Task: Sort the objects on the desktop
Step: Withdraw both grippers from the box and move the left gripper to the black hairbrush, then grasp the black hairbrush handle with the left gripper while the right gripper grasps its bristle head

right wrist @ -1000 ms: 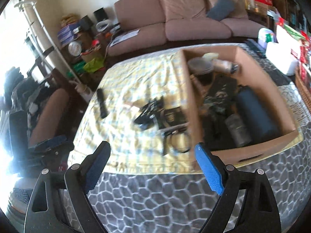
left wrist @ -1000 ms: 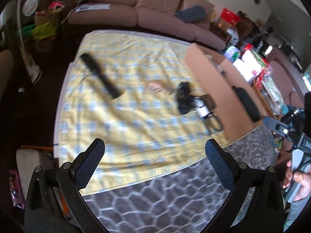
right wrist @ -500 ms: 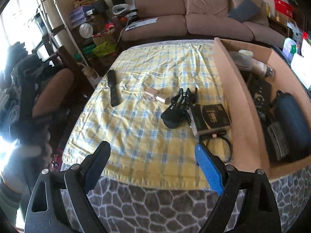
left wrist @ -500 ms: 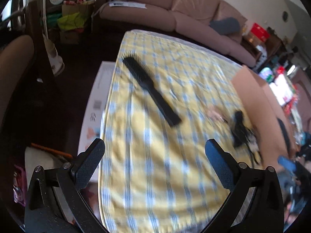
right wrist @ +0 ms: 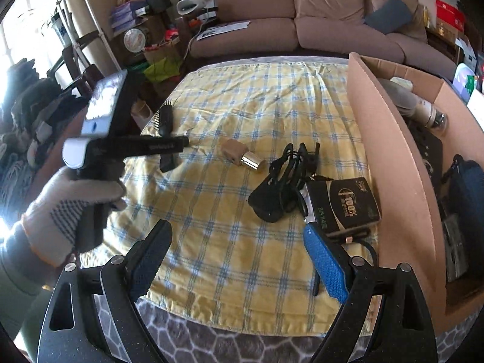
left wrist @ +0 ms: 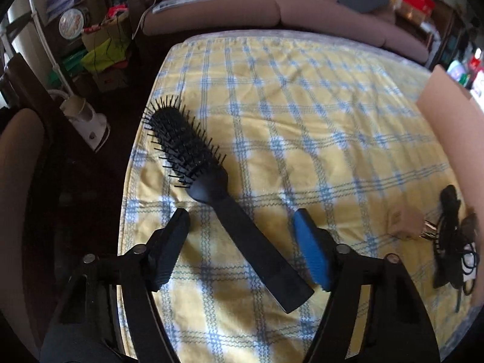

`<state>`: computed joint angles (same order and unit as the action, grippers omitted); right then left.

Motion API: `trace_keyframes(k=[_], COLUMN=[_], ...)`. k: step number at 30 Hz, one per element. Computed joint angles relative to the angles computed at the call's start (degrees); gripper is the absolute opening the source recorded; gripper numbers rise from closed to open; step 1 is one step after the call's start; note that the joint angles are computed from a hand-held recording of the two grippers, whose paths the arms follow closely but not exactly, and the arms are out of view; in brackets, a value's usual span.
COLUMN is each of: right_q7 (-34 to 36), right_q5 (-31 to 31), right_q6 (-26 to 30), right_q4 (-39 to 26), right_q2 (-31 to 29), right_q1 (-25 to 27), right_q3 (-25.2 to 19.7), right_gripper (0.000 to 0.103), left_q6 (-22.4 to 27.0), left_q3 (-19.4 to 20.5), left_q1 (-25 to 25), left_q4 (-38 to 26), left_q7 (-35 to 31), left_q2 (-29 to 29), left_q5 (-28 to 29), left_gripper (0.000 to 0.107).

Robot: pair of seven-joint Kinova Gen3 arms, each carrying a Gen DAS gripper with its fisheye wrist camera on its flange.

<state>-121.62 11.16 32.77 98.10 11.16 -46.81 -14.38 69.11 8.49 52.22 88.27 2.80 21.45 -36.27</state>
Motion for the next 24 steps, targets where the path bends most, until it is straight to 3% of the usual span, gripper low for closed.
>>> trace_keyframes(k=[1, 3, 5, 10, 12, 15, 20, 22, 24], right_q7=[0.6, 1.2, 1.2, 2.0, 2.1, 2.4, 5.1, 7.2, 7.9], right_q5=[-0.6, -1.2, -1.6, -4.7, -5.5, -7.4, -13.9, -17.7, -19.6], right_q6=[-0.1, -0.1, -0.2, -1.2, -1.5, -1.8, -2.4, -2.5, -1.7], right_q4=[0.0, -0.1, 0.0, 0.9, 1.4, 1.6, 0.2, -1.2, -4.2], right_q2=[0.1, 0.3, 0.2, -0.6, -1.1, -1.6, 0.1, 1.9, 4.6], right_q1=[0.4, 0.6, 0.6, 1.2, 1.1, 1.3, 2.9, 3.9, 3.6], right_q3=[-0.2, -0.3, -0.3, -1.1, -1.5, -2.2, -3.6, -4.5, -4.5], right_gripper=[0.090, 0.090, 0.090, 0.090, 0.090, 0.090, 0.090, 0.090, 0.090], left_q6=[-0.2, -0.8, -0.6, -0.2, -1.4, -5.8, -8.4, -8.3, -7.5], left_q3=[0.1, 0.5, 1.9, 14.2, 16.4, 12.7, 4.8, 4.5, 7.7], left_q1=[0.6, 1.2, 1.6, -3.4, -2.6, 4.6, 17.6, 19.3, 16.9], left_q4=[0.5, 1.4, 2.1, 5.0, 6.7, 9.7, 12.7, 13.7, 14.1], left_q7=[0.4, 0.9, 1.0, 6.1, 10.3, 17.3, 29.0, 33.2, 34.9], left_q2=[-0.3, -1.2, -1.8, -3.6, -4.9, -7.4, -9.4, -9.6, -9.5], left_q5=[-0.6, -1.0, -1.0, -4.0, -4.6, -4.1, -5.9, -8.1, -9.8], left_gripper=[0.055, 0.034, 0.031, 0.026, 0.023, 0.023, 0.023, 0.024, 0.024])
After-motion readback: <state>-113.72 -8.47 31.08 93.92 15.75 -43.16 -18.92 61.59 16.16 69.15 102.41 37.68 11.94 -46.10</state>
